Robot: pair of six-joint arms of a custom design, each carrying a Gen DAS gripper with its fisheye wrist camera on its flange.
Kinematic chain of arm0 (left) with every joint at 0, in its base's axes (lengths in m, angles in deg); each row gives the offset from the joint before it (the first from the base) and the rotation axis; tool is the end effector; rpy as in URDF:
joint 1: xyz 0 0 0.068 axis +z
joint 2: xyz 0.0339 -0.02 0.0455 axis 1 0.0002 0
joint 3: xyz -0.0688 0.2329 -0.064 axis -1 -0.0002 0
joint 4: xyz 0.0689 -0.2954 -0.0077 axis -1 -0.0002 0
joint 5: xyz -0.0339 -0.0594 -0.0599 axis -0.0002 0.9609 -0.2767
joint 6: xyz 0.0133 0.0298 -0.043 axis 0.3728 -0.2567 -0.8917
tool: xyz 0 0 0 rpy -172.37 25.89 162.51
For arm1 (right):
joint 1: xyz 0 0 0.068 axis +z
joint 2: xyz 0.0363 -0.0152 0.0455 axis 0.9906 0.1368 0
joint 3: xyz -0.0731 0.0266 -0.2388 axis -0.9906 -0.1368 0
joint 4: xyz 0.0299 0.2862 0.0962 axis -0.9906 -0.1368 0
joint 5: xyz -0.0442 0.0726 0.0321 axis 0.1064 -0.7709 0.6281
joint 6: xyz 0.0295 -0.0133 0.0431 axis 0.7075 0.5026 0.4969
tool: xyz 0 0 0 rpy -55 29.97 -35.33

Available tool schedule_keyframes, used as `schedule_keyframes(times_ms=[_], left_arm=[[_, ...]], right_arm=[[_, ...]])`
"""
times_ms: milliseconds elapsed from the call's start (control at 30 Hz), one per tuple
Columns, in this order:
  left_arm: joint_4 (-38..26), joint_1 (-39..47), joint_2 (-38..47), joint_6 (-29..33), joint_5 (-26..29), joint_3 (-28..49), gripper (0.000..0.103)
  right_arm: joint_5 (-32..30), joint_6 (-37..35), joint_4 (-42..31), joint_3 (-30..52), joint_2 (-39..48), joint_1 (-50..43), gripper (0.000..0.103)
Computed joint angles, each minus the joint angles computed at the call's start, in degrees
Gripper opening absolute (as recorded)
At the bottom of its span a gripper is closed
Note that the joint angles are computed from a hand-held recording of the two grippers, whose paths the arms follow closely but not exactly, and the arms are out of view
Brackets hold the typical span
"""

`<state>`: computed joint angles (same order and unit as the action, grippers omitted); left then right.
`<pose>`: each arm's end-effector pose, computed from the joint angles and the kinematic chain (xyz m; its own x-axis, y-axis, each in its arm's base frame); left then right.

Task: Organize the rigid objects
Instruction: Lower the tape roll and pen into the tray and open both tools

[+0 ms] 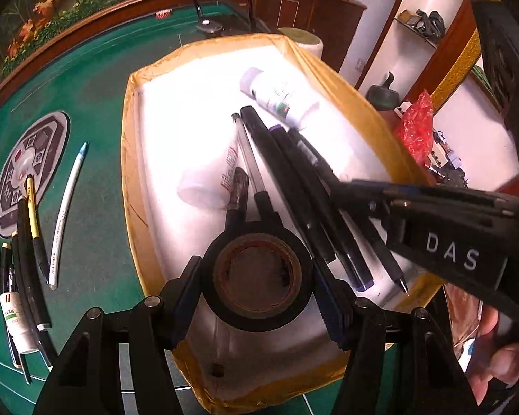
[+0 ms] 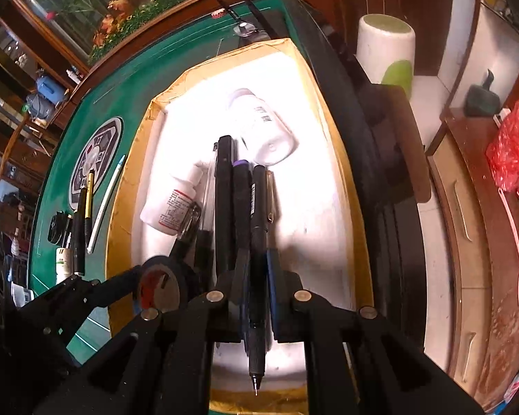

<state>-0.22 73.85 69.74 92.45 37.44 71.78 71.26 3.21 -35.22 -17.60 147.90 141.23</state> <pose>0.1972 -0.0669 0.2095 -0.6839 0.6191 -0.3860 0.6987 0.7080 -0.1026 0.1404 0.2097 0.2101 -0.7858 0.4980 -0.3669 0.4174 0.8646 0.2796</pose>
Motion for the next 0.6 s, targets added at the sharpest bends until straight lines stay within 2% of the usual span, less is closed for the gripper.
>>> schedule_keyframes(times_ms=[233,400,533,600], left_arm=[[-2.8,2.3,0.5,1.6,2.7,1.8,0.069],[-6.7,7.4,1.3,4.4,6.4,5.0,0.070],[-11.4,14.6,3.0,8.5,10.9,9.4,0.072],[-13.1,18.9,4.0,10.9,12.9,11.8,0.073]], right_arm=[[1.2,-1.1,-3.0,2.4,1.0,0.4,0.010],[5.1,-0.1,-6.6,6.3,1.8,2.2,0.011],[7.1,-0.1,-7.5,9.0,1.5,3.1,0.023],[8.0,-0.8,-7.6,11.0,2.3,3.5,0.025]])
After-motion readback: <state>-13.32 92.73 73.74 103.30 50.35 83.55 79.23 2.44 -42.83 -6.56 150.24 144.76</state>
